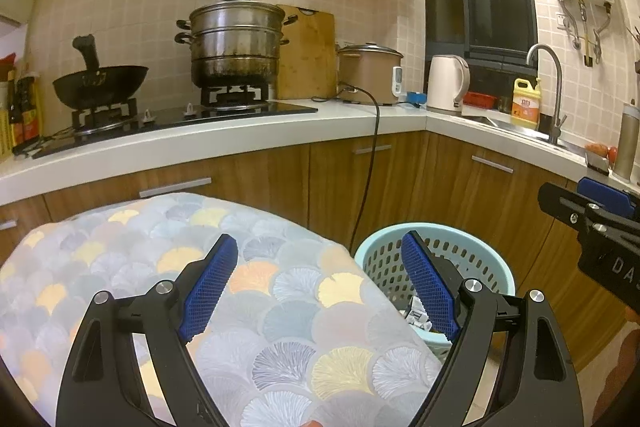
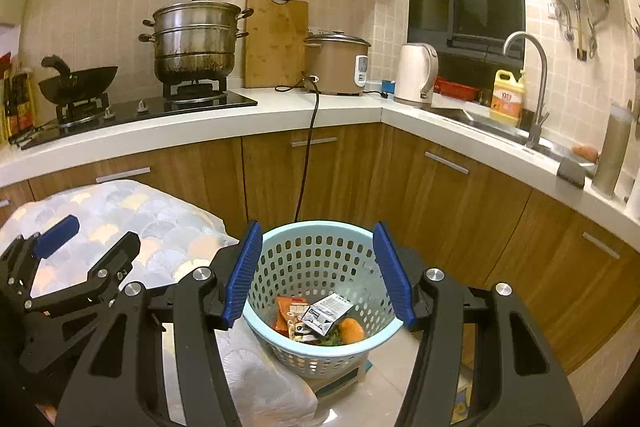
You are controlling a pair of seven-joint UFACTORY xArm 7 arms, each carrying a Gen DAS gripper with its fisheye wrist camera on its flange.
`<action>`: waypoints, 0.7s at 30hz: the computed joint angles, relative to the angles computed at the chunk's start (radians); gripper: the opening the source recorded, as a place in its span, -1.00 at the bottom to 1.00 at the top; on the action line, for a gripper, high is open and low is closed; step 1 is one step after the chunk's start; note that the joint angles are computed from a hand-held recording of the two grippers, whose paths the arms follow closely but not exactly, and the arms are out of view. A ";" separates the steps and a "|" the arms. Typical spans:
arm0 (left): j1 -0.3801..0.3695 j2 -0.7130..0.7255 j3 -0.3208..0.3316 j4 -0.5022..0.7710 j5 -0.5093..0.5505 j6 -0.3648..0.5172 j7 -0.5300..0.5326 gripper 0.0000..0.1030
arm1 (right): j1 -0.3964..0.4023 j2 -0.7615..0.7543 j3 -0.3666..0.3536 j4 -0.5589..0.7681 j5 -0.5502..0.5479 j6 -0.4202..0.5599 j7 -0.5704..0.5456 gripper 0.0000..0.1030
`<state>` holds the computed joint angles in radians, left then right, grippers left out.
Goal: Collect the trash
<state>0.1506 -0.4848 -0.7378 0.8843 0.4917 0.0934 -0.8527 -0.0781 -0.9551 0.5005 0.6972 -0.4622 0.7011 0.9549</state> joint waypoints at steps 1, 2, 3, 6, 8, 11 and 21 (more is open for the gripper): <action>0.002 -0.006 -0.003 -0.001 0.001 0.002 -0.003 0.59 | 0.001 0.004 0.001 0.001 0.000 -0.003 0.000 0.05; 0.013 -0.012 -0.011 -0.001 0.006 0.002 -0.008 0.59 | 0.005 0.004 0.001 0.000 0.001 -0.004 0.000 0.05; 0.017 -0.016 -0.015 0.000 0.008 0.004 -0.009 0.59 | 0.007 0.006 0.001 0.000 0.003 -0.006 0.000 0.05; 0.013 -0.016 -0.012 -0.001 0.005 0.004 -0.006 0.59 | 0.011 0.011 -0.002 0.001 0.005 -0.011 0.000 0.05; 0.015 -0.019 -0.015 -0.001 0.004 0.005 -0.008 0.59 | 0.015 0.009 -0.005 -0.001 0.007 -0.011 0.000 0.05; 0.008 -0.020 -0.009 -0.005 -0.002 0.005 -0.009 0.59 | 0.014 0.009 -0.005 -0.002 0.007 -0.010 0.000 0.05; -0.005 -0.008 -0.002 0.001 0.001 0.022 -0.008 0.59 | 0.019 0.014 -0.026 -0.032 0.022 -0.023 0.015 0.05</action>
<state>0.1452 -0.4931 -0.7402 0.8848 0.4930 0.1150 -0.8611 -0.0590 -0.9413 0.4749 0.6655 -0.4402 0.6779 0.9700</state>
